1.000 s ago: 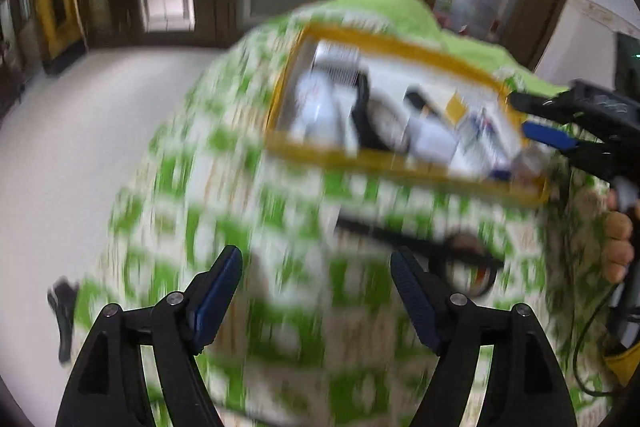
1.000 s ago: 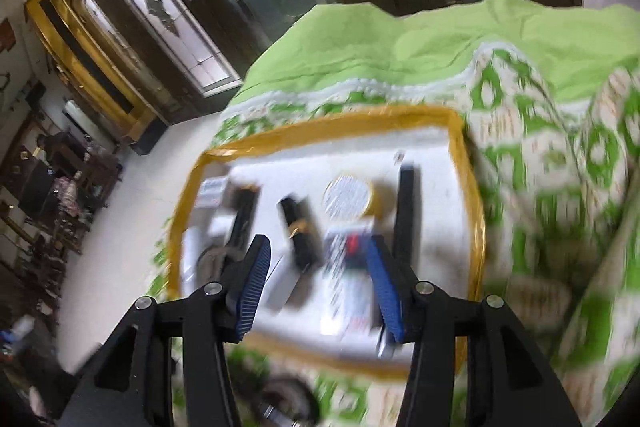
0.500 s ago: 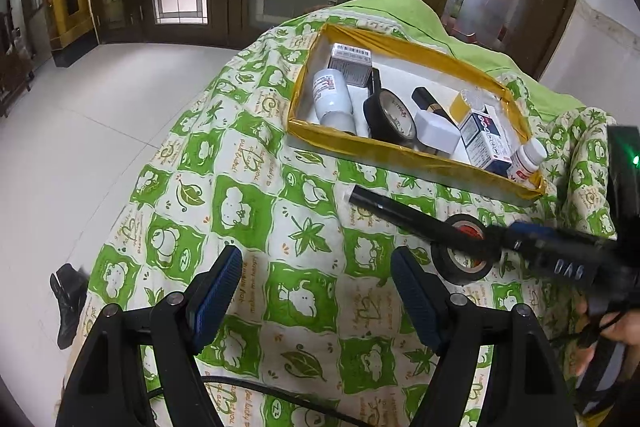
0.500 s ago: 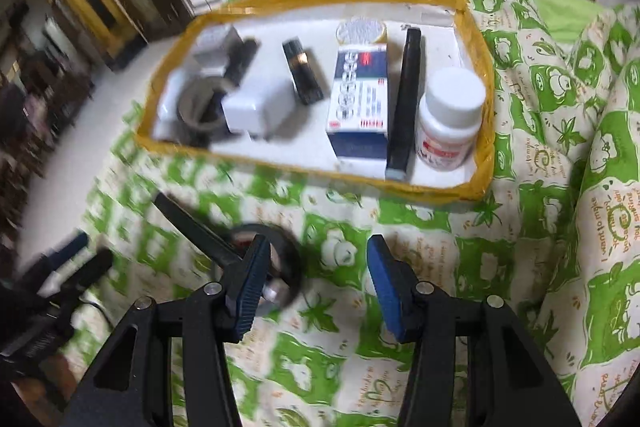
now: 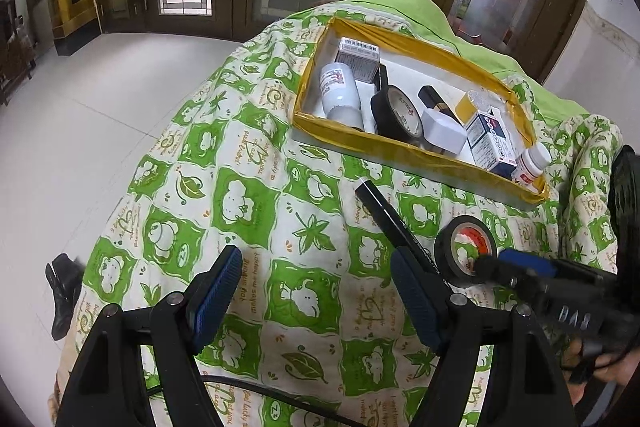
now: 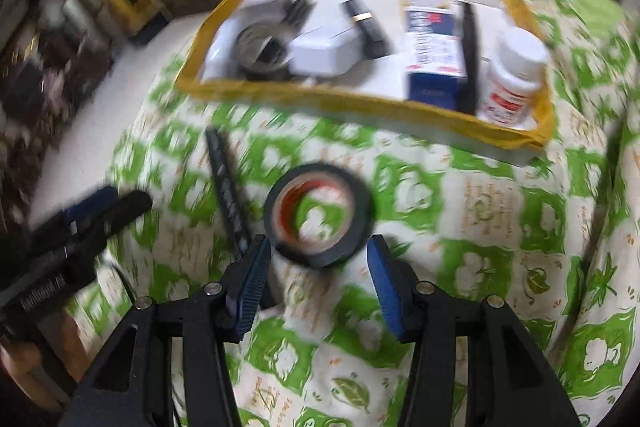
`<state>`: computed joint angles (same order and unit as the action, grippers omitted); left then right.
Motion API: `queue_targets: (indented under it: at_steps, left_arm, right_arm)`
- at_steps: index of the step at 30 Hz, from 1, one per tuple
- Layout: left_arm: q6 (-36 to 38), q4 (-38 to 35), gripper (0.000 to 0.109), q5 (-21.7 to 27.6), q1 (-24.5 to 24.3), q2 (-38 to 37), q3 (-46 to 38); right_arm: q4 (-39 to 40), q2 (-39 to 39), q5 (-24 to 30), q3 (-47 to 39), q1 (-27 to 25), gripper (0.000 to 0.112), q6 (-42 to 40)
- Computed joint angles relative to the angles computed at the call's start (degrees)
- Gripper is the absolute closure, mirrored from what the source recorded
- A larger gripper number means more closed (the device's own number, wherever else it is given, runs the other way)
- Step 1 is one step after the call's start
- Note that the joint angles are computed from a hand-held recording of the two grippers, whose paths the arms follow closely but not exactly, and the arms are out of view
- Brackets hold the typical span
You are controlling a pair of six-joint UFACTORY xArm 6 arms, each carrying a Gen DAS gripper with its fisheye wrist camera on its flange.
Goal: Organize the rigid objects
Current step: 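Grasp the red-centred black tape roll with the right gripper, then grasp the black marker with the left gripper while the right gripper holds the tape roll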
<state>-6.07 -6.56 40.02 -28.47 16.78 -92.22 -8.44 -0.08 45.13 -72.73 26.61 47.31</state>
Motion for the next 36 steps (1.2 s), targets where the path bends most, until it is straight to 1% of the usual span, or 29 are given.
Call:
queue_targets:
  at_steps: [2,4,6,8,9,10,11,13,15,17,19,21,23,25,28,31,36]
  left_arm:
    - [0.04,0.5,0.029,0.22,-0.3,0.03,0.03]
    - [0.24,1.11,0.029,0.17,-0.68,0.03,0.06]
    - [0.29,2.62,0.029,0.01,-1.34,0.0,0.27]
    - [0.46,3.63,0.029,0.08,-1.77,0.13,0.26]
    - [0.49,4.34,0.029,0.25,-2.07,0.26,0.19]
    - [0.48,4.67,0.029,0.37,-2.2,0.39,0.07]
    - [0.54,5.15,0.029,0.43,-2.44,0.45,0.07]
    - [0.56,5.69,0.029,0.37,-2.69,0.36,0.28]
    - [0.83,5.76,0.029,0.52,-3.02,0.38,0.31]
    - [0.86,6.36,0.029,0.85,-3.51,0.56,0.06]
    - [-0.2,9.47,0.029,1.85,-4.59,1.15,-0.73]
    - [-0.48,10.18,0.029,3.92,-5.77,2.59,-2.86]
    - [-2.14,10.66,0.029,5.73,-6.93,4.53,-5.68]
    - [-4.87,11.99,0.029,8.45,-7.95,7.11,-9.45]
    - [-7.66,12.15,0.029,10.69,-8.69,9.85,-13.01]
    - [-10.85,14.79,0.029,13.03,-9.33,11.97,-15.61]
    - [-12.45,15.8,0.029,13.34,-9.62,12.47,-16.03]
  right_arm:
    - [1.57,-0.06,-2.33,1.0,-1.1,0.063,-0.42]
    - [3.07,1.01,-3.82,0.63,-1.79,0.059,-1.09]
    - [2.32,2.57,-3.26,-0.86,-1.65,0.057,-1.27]
    - [0.03,5.6,-1.15,-4.39,-0.72,0.049,-1.39]
    - [-0.71,7.16,-0.48,-6.04,-0.82,0.048,-2.23]
    - [-2.36,8.08,0.65,-7.31,-0.41,0.047,-2.1]
    - [-4.71,9.04,2.08,-8.64,0.1,0.05,-1.83]
    - [-7.05,9.92,4.71,-10.46,0.76,0.05,-1.15]
    - [-8.66,10.13,7.56,-11.81,1.46,0.05,-0.72]
    - [-10.57,8.57,10.59,-11.39,1.89,0.05,1.35]
    - [-11.31,5.64,12.62,-9.48,1.38,0.05,4.3]
    - [-9.38,2.09,11.94,-6.48,-0.09,0.05,6.09]
    - [-7.42,-2.65,8.95,-1.58,-1.74,0.05,8.28]
    - [-7.39,-5.36,7.99,1.12,-2.23,0.05,9.92]
    - [-6.51,-8.42,7.27,4.64,-2.55,0.05,10.4]
    - [-4.56,-7.41,6.91,4.35,-2.37,0.05,9.22]
    - [-2.34,-6.81,6.54,4.44,-2.21,0.05,8.58]
